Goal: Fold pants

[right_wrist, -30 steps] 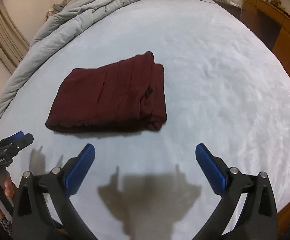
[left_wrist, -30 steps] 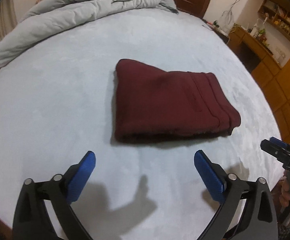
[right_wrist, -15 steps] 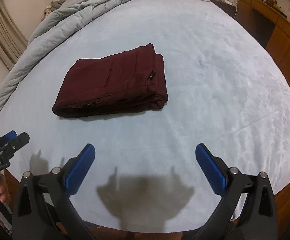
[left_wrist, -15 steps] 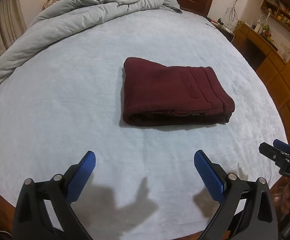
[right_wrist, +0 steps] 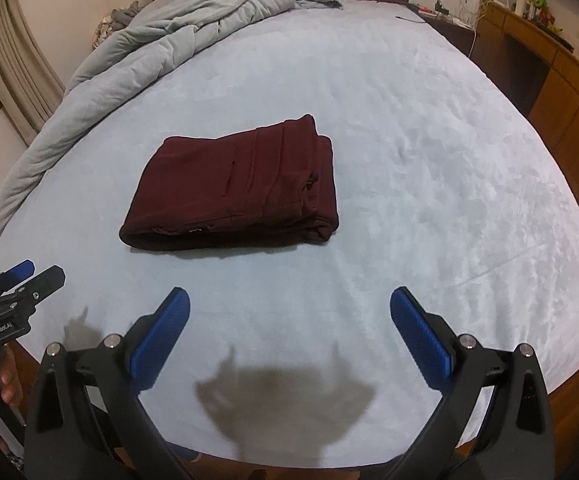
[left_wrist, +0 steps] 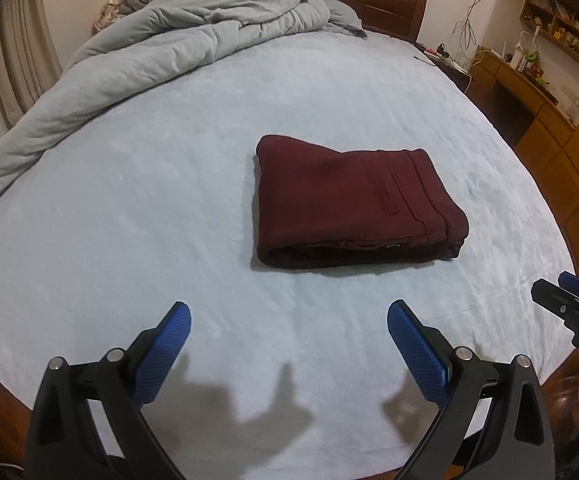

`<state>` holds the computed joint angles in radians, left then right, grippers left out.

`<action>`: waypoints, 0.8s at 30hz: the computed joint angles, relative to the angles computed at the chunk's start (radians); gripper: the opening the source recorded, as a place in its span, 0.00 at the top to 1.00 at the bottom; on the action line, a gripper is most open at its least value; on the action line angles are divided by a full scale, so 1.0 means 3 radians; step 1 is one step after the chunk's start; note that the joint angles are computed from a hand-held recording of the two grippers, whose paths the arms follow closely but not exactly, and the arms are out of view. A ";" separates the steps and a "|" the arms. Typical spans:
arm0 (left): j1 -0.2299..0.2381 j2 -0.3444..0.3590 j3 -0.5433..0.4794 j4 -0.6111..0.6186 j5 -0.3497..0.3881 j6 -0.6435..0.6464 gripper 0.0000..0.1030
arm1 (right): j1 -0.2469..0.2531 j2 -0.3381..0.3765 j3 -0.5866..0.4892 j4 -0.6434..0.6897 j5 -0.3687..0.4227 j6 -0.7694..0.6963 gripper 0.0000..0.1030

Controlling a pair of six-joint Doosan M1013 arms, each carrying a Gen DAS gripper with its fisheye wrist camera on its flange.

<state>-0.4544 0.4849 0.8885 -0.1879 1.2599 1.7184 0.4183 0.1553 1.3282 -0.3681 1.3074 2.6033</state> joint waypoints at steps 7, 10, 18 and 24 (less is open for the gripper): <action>-0.0014 -0.0024 0.0020 0.0015 -0.0035 0.0022 0.04 | 0.0007 0.0019 -0.0014 0.0019 0.0009 0.0008 0.03; -0.0017 -0.0019 0.0033 0.0030 -0.0027 0.0013 0.04 | 0.0011 0.0042 -0.0014 0.0053 0.0007 -0.0008 0.03; -0.0018 0.0004 0.0057 0.0067 0.0000 0.0004 0.04 | 0.0000 0.0080 0.0003 0.0123 0.0006 -0.0002 0.03; -0.0024 0.0002 0.0064 0.0075 -0.0013 0.0015 0.04 | -0.0009 0.0080 0.0012 0.0140 -0.0011 -0.0019 0.03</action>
<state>-0.4615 0.4855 0.9076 -0.1653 1.2559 1.7229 0.4157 0.1795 1.3317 -0.3261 1.3041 2.5976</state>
